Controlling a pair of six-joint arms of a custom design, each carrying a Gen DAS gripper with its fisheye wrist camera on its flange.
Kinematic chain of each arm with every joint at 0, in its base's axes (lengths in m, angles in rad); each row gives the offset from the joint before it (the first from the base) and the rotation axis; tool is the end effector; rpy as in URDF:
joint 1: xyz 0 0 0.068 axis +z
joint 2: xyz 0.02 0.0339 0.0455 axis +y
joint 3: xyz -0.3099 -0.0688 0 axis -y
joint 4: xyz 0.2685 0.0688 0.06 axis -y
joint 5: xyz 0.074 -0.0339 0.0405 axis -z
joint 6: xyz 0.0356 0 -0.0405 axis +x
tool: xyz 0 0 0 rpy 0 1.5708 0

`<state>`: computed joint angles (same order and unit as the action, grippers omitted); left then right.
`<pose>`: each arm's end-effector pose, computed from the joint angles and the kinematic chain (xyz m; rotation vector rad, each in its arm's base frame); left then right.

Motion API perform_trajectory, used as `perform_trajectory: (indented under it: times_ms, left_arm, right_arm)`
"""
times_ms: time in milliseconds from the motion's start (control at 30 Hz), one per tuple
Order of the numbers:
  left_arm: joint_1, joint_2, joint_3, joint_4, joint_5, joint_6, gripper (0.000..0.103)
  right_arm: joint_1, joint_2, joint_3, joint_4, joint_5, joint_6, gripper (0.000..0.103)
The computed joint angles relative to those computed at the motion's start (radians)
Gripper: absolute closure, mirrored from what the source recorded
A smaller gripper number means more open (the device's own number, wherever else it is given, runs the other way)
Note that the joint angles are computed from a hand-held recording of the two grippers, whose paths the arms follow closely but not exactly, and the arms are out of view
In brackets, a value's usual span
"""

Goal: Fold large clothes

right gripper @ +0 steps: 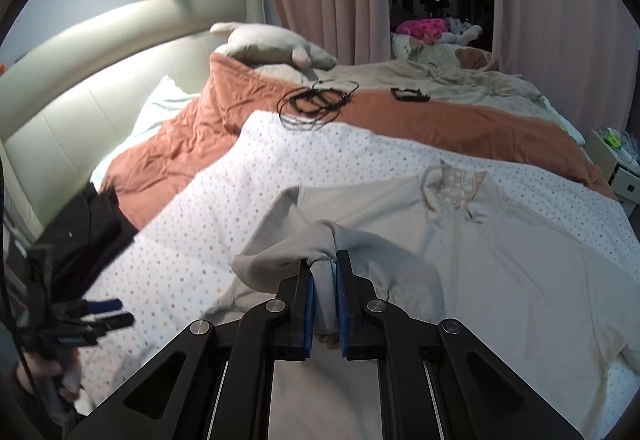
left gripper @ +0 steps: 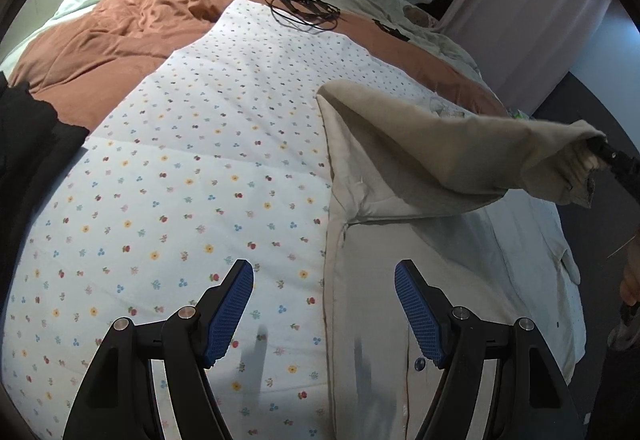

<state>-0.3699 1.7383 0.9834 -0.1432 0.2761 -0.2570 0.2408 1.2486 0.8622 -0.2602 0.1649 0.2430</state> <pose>0.3469 -0.1449 0.1941 0.2642 2.5076 -0.6044 0.2736 0.0612 0.2961 0.0933 2.2066 0.0862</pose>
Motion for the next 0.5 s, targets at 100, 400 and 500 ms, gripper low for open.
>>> perform_trajectory:
  times_ms: [100,400,500]
  left_arm:
    - [-0.032,0.038,0.039,-0.007,-0.018,-0.002,0.028]
    - [-0.099,0.17,0.14,-0.026,-0.069,0.006,0.042]
    - [-0.115,0.218,0.18,-0.046,-0.076,0.01,0.058]
  right_arm:
    - [-0.038,-0.041,0.022,-0.034,-0.023,-0.008,0.094]
    - [-0.204,-0.131,0.03,-0.088,-0.105,-0.044,0.094]
    - [-0.292,-0.138,0.003,-0.084,-0.156,-0.057,0.094]
